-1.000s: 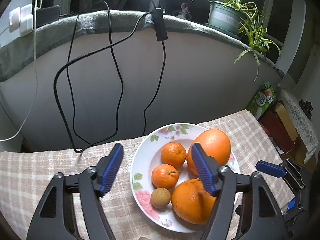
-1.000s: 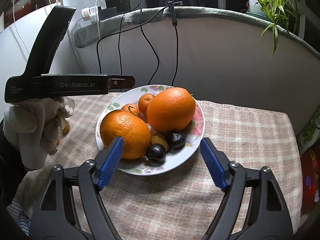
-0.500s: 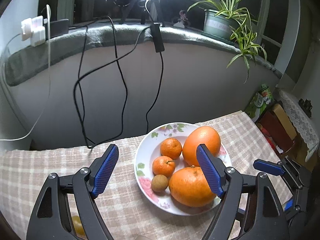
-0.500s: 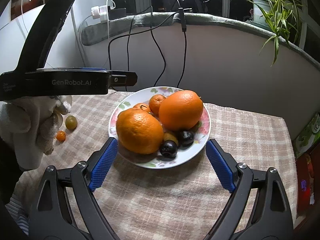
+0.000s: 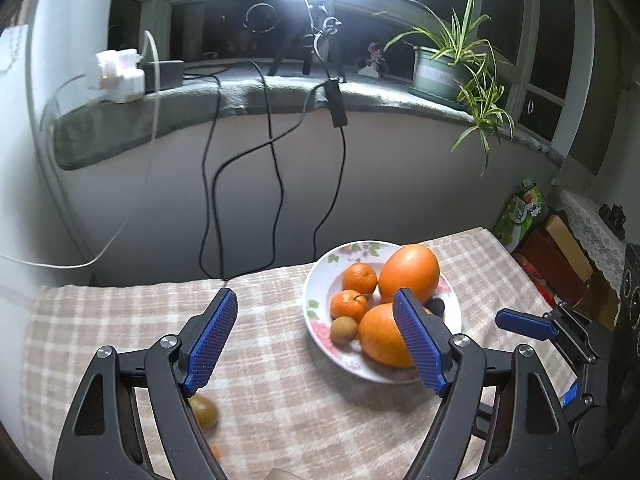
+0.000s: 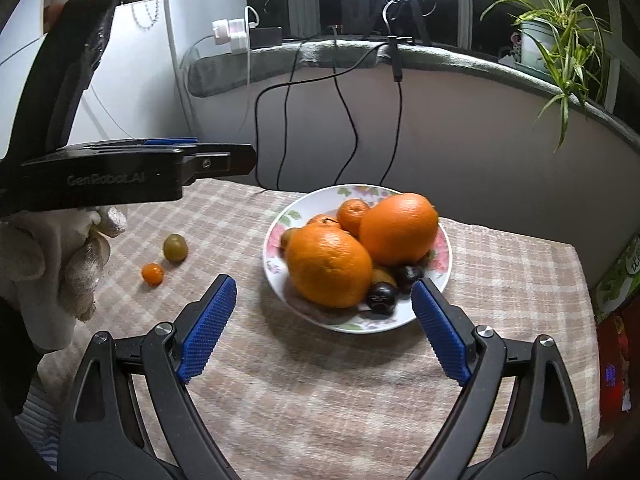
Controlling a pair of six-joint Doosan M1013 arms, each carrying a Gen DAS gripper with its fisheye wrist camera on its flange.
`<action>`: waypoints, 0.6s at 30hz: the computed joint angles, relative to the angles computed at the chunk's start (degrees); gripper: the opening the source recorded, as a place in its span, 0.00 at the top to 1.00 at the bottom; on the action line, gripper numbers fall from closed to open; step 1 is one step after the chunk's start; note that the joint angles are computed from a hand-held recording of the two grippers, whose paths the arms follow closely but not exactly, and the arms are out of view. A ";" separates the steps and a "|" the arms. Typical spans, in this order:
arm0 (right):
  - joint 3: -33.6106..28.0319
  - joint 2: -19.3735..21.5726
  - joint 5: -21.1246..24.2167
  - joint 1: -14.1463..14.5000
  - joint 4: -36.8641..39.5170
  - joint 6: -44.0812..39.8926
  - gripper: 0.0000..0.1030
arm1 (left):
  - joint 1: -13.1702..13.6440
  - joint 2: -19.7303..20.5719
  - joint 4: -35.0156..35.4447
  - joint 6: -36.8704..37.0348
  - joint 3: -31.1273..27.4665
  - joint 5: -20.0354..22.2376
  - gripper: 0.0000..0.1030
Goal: Organize fruits
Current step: 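Withdraw both grippers from the plate toward the last two fruits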
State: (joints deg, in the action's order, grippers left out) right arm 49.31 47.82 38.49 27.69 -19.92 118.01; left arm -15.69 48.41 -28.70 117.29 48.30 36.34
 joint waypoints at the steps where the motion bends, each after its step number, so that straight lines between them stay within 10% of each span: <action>1: -0.15 0.06 -0.17 0.11 0.32 -0.52 0.11 | 0.18 -0.52 -0.14 0.14 0.96 -0.73 0.22; 18: -7.09 3.80 3.43 0.49 11.34 -11.08 0.11 | 3.67 -6.02 -0.30 -1.64 13.02 -8.31 0.22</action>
State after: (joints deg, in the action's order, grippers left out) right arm 42.22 51.63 41.91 28.18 -8.58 106.93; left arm -12.02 42.39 -29.00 115.65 61.32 28.03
